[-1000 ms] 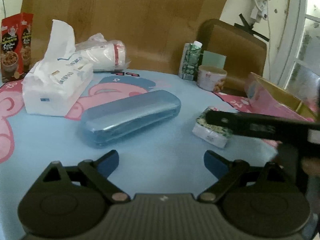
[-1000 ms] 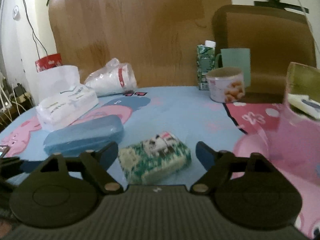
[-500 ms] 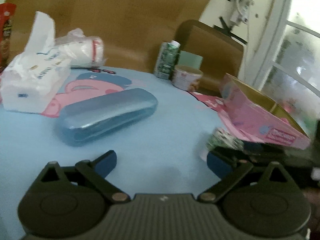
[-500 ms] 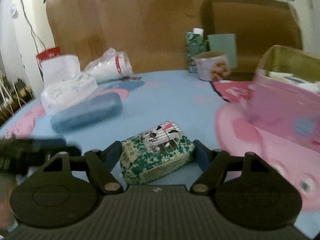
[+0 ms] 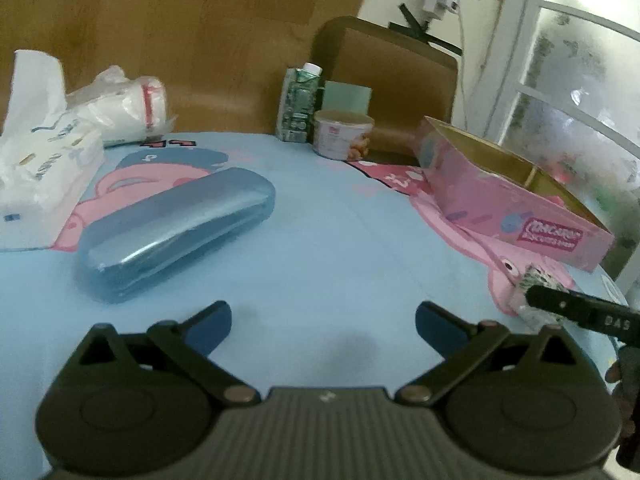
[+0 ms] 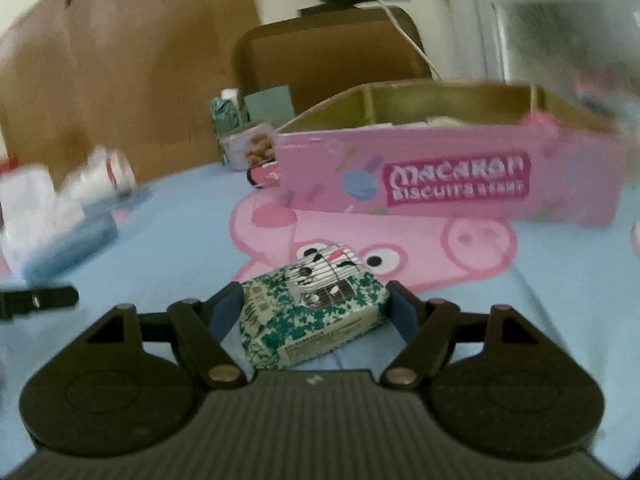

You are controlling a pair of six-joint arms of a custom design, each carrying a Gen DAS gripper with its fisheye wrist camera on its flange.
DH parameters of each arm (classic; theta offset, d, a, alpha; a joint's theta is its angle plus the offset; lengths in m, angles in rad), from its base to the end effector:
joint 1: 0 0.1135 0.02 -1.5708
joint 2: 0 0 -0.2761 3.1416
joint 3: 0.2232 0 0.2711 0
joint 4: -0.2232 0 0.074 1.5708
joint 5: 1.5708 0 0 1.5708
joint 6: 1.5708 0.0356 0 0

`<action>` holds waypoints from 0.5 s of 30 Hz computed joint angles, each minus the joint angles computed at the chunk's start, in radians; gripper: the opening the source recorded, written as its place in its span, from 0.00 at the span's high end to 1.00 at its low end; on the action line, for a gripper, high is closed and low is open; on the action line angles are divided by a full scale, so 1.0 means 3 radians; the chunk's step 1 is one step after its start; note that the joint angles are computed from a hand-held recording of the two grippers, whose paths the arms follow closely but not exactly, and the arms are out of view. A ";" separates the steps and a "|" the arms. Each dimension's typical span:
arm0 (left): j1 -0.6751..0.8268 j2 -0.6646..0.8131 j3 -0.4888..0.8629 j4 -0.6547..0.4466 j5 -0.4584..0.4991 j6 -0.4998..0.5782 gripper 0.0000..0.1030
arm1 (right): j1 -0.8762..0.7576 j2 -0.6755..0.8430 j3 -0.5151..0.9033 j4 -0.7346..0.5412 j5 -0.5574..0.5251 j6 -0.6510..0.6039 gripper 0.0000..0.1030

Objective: Organize soft objects
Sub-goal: 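Lift the tissue pack into the pink tin and open the right gripper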

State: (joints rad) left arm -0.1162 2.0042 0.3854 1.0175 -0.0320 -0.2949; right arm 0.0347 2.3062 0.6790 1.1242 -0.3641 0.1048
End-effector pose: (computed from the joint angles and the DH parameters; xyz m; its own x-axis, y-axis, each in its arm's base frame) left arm 0.2719 -0.0306 0.0351 -0.5637 -0.2267 -0.7943 -0.0775 0.9719 -0.2224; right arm 0.3436 0.0246 -0.0008 -0.5151 0.0799 -0.8534 -0.2919 0.9197 0.2624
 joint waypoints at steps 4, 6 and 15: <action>0.0056 -0.0015 0.0006 -0.0036 -0.0063 -0.0041 0.01 | 0.0083 0.0091 0.0049 0.0076 -0.0015 -0.0236 0.08; 0.0059 -0.0041 0.0010 -0.0089 -0.0076 -0.0014 0.02 | 0.0088 0.0141 0.0022 0.0173 -0.0065 -0.0427 0.06; -0.0059 -0.0352 0.0310 -0.0841 0.0758 -0.0380 0.23 | -0.0230 0.0307 0.0032 0.0340 -0.0788 -0.0815 0.06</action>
